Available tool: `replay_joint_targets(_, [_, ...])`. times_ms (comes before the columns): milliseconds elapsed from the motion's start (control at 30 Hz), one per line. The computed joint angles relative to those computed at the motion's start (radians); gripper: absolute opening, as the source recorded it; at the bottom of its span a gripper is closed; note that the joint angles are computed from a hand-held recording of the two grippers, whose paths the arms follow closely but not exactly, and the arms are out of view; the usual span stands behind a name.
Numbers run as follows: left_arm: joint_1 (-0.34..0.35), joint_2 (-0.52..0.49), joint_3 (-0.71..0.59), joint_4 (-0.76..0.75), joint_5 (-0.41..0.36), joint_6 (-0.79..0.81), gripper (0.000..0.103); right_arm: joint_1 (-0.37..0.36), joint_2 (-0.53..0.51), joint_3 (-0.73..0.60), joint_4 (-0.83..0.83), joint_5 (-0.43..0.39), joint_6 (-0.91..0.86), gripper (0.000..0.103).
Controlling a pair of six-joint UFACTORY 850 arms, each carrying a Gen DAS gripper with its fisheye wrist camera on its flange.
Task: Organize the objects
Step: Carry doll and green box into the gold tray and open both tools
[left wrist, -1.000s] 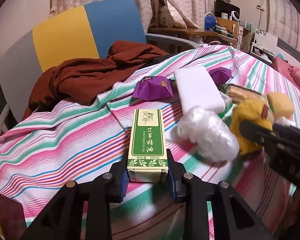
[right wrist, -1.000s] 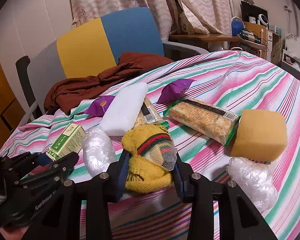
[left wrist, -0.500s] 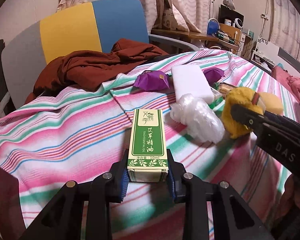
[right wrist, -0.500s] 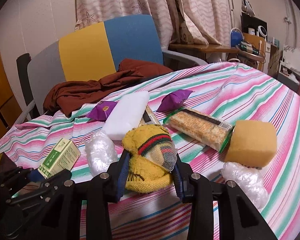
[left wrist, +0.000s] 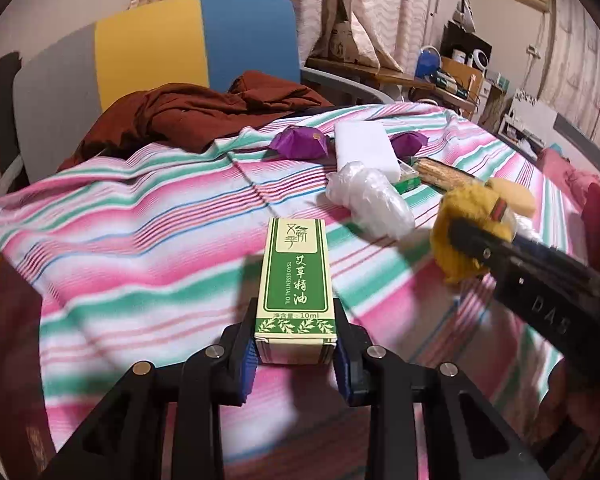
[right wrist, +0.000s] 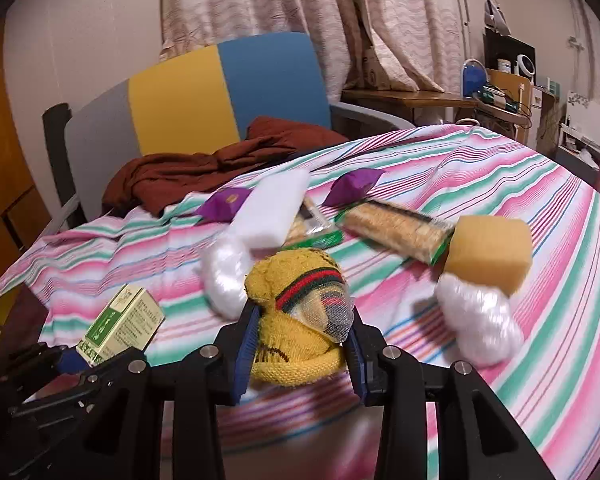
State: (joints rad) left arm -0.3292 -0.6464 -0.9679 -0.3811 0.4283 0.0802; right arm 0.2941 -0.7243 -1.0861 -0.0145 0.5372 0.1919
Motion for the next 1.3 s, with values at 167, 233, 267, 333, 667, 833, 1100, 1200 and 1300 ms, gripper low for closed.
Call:
replay_joint_targets(167, [0.01,0.083,0.121,0.129,0.07,-0.169,0.031,0.003,0.031,0.059,-0.079,0.006,0.108,0.04])
replay_joint_targets(233, [0.003,0.125,0.176,0.133,0.107,-0.157,0.031,0.006,0.043,0.083,-0.11,0.011,0.146,0.04])
replay_joint_targets(267, [0.0,0.14,0.197,0.136,0.123,-0.154,0.031,0.01,0.048,0.095,-0.121,0.014,0.157,0.04])
replay_joint_targets(333, [-0.004,0.18,0.25,0.144,0.159,-0.156,0.031,0.016,0.061,0.112,-0.153,0.016,0.184,0.04])
replay_joint_targets(667, [0.053,0.332,0.438,0.248,0.243,-0.295,0.031,0.087,0.13,0.158,-0.327,0.017,0.27,0.04])
replay_joint_targets(833, [0.108,0.409,0.526,0.254,0.287,-0.335,0.031,0.146,0.173,0.179,-0.411,0.038,0.274,0.04])
replay_joint_targets(1100, [0.244,0.511,0.65,0.211,0.322,-0.381,0.031,0.229,0.217,0.177,-0.628,0.068,0.368,0.04])
replay_joint_targets(1200, [0.316,0.531,0.679,0.204,0.323,-0.395,0.031,0.26,0.216,0.169,-0.714,0.077,0.406,0.04])
replay_joint_targets(1300, [0.397,0.531,0.692,0.24,0.303,-0.439,0.031,0.288,0.204,0.152,-0.807,0.077,0.463,0.04])
